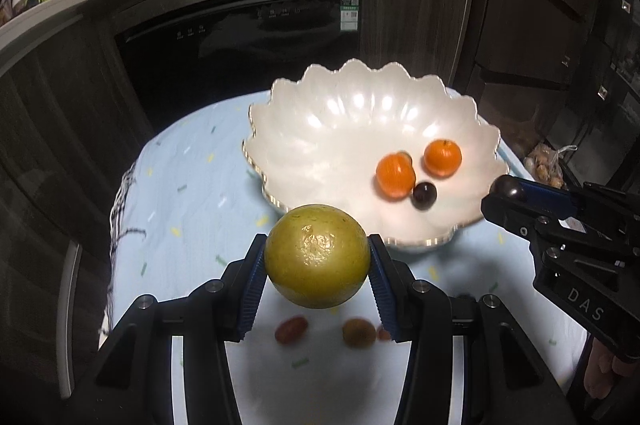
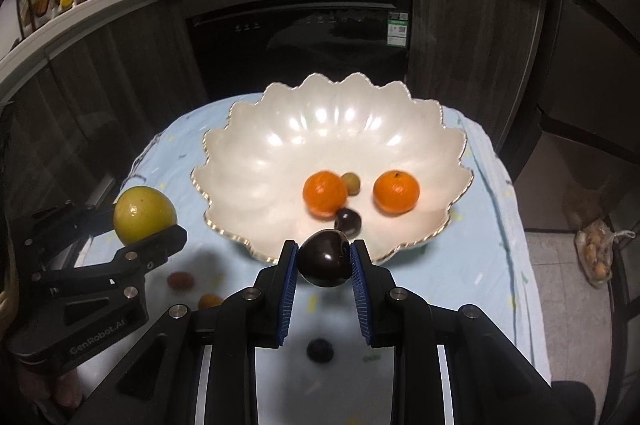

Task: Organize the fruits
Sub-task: 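Lift the green fruit and plum and carry them over the white bowl, then open both tools to drop the green fruit and plum into the bowl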

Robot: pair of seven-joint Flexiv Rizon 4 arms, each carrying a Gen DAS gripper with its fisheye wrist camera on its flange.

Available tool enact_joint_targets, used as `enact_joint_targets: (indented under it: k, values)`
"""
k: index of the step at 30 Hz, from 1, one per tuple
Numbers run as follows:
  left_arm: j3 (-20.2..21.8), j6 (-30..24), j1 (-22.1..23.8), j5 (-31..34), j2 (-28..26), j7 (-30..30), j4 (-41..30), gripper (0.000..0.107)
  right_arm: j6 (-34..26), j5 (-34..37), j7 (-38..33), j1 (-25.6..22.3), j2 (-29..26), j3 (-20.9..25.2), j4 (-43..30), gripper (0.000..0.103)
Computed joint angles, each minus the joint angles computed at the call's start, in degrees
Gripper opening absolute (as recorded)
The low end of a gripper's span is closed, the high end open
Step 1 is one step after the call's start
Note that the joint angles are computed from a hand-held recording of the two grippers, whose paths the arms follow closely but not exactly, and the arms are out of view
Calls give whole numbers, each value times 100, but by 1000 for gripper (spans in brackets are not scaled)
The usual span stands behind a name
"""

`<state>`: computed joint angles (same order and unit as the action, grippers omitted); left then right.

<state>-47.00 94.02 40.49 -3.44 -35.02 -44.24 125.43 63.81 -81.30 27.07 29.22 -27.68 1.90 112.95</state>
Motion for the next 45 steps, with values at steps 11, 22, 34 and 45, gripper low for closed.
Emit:
enact_joint_targets:
  k: [11,22,34,45]
  values:
    - [169,-169,-493,-254,-177,211,-597,48,-262,239,-152,-92,74,-57,-66,28]
    - [747,-331,-1226,-656,-303,399,-1137,48,-294,608,-391,-157,-20,-118,-154,28]
    - [1338,-579,-1885,-1104,-434,598,-1550,48,-61,987,-700,-168,-250,-283,-313,28]
    - [1558,-669,-2176,-1741,-383,806,-1583,68,-131,1179,-921,1,-294,-432,-401,44]
